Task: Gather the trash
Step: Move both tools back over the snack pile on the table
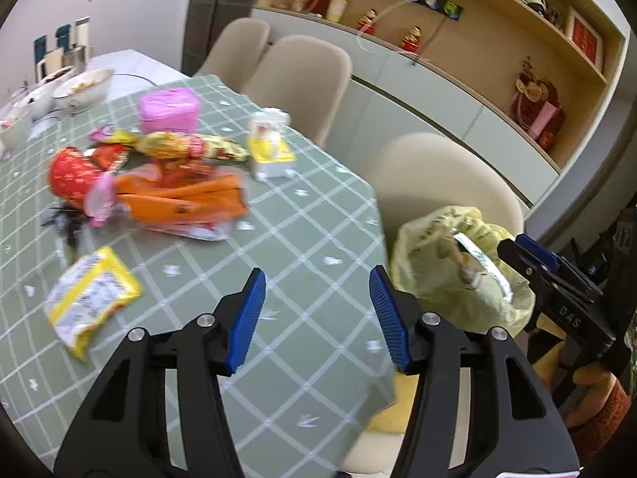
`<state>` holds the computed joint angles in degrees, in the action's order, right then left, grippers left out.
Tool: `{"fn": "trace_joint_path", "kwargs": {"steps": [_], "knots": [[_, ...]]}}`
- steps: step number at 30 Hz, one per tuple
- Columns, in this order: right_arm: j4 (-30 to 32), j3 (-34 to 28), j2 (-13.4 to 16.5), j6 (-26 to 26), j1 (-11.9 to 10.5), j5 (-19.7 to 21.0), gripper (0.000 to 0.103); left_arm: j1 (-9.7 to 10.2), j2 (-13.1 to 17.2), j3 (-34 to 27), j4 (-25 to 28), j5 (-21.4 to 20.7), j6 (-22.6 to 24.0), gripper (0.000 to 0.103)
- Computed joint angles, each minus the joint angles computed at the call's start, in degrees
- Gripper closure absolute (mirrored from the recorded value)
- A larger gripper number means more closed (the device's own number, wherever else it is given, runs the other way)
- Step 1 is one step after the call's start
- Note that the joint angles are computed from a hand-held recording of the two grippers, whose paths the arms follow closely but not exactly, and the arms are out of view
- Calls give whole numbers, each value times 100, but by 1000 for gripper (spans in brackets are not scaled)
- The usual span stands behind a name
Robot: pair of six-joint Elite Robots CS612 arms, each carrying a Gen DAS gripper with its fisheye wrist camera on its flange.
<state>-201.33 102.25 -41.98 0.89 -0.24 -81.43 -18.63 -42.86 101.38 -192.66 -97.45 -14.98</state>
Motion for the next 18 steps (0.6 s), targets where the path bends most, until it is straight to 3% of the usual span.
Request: {"fn": "trace_joint_path", "kwargs": {"steps": [5, 9, 18], "knots": [[345, -134, 12, 57, 247, 1, 48, 305, 16, 91, -94, -154, -93, 51], [752, -271, 70, 191, 393, 211, 49, 603, 41, 185, -231, -185, 181, 51], [1162, -513, 265, 278, 905, -444, 49, 1383, 314, -49, -39, -660, 549, 47]]}}
